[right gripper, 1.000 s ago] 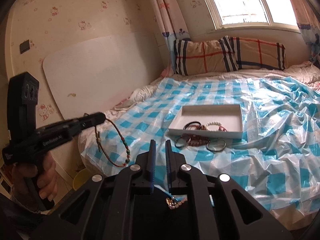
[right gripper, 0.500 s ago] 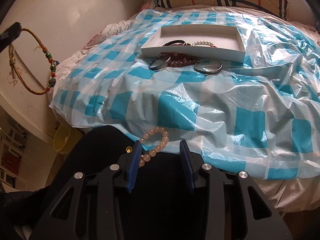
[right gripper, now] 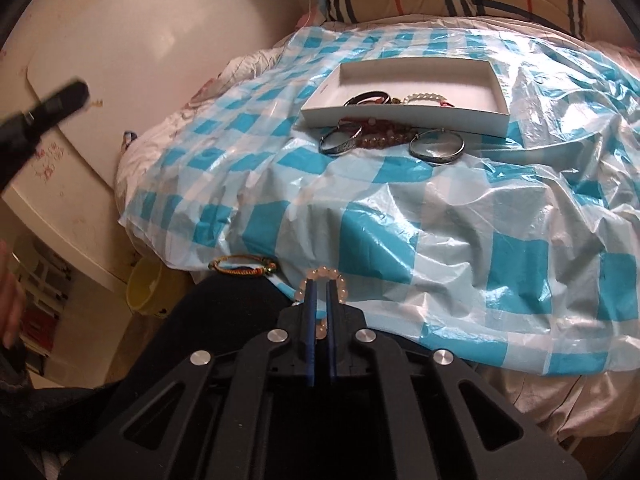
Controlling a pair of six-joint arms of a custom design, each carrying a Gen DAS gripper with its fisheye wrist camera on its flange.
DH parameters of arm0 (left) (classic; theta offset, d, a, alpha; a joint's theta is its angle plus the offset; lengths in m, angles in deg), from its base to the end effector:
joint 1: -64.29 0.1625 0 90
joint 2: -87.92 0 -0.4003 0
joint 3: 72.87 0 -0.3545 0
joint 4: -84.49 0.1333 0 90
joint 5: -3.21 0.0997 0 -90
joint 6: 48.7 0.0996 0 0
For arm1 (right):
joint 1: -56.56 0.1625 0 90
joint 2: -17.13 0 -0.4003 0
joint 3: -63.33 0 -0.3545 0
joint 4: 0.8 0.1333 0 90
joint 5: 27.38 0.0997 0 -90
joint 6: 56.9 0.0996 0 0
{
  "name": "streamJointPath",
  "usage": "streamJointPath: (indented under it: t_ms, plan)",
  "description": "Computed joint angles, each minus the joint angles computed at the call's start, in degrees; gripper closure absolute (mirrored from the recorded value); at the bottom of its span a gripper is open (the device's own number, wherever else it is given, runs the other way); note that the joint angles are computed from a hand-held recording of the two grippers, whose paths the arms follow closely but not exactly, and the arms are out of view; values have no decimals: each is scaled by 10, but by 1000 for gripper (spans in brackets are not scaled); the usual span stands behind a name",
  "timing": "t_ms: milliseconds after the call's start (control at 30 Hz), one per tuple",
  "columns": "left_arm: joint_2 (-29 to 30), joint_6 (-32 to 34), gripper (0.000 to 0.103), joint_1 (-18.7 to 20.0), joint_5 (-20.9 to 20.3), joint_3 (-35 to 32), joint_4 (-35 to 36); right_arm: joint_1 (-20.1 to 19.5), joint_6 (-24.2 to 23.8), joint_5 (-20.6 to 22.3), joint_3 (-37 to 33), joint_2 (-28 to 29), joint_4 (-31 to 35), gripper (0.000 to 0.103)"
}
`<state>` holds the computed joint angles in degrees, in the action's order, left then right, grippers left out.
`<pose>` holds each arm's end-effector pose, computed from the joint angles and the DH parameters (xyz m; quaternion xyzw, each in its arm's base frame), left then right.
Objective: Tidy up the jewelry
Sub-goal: 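Carry the beaded cord bracelet toward the tray with left gripper while right gripper carries pink bead bracelet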
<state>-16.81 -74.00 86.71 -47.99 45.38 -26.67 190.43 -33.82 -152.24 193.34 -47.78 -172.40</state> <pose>-0.2508 -0.3152 0.4031 0.3188 0.8858 -0.2835 0.1829 0.3585 -0.2627 0.1534 0.1281 -0.9365 0.2777 0.1718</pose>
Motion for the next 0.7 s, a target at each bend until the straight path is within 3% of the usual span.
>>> streamJointPath:
  t_ms: [100,200,233,267,300,333,367,467,500,533,567,600,633,667,700]
  plan:
    - [13,36,99,82,-80,0,-5,2,2,8,11,-16,-26,98]
    - [14,58,99,127,-123,11,12,-4,6,19,1,-19,7,97]
    - [12,60,97,141,-141,16,9,-10,4,30,0,-20,21,87]
    - [14,58,91,155,-155,20,4,-14,3,31,-7,-13,35,55]
    - [17,54,77,167,-161,24,-2,-14,-2,26,-14,-3,44,43]
    - [21,45,70,176,-162,29,-6,-18,-11,33,-22,6,59,41]
    - [27,32,58,187,-163,30,-7,-22,-15,39,-32,16,81,41]
    - [52,9,55,218,-183,29,-2,-23,-33,24,-67,47,142,42]
    - [58,6,55,225,-187,32,-3,-25,-43,30,-71,50,145,47]
    - [58,5,55,231,-194,39,-21,-27,-46,31,-74,53,150,71]
    - [61,2,58,240,-205,41,-31,-28,-48,28,-72,54,149,83]
    - [63,8,73,247,-220,41,-40,-31,-53,38,-68,52,141,91]
    - [64,12,77,244,-221,41,-40,-32,-55,42,-64,49,131,94]
    - [66,17,99,236,-213,41,-34,-30,-52,41,-58,47,120,94]
    - [65,22,103,227,-204,43,-31,-30,-48,43,-51,42,106,94]
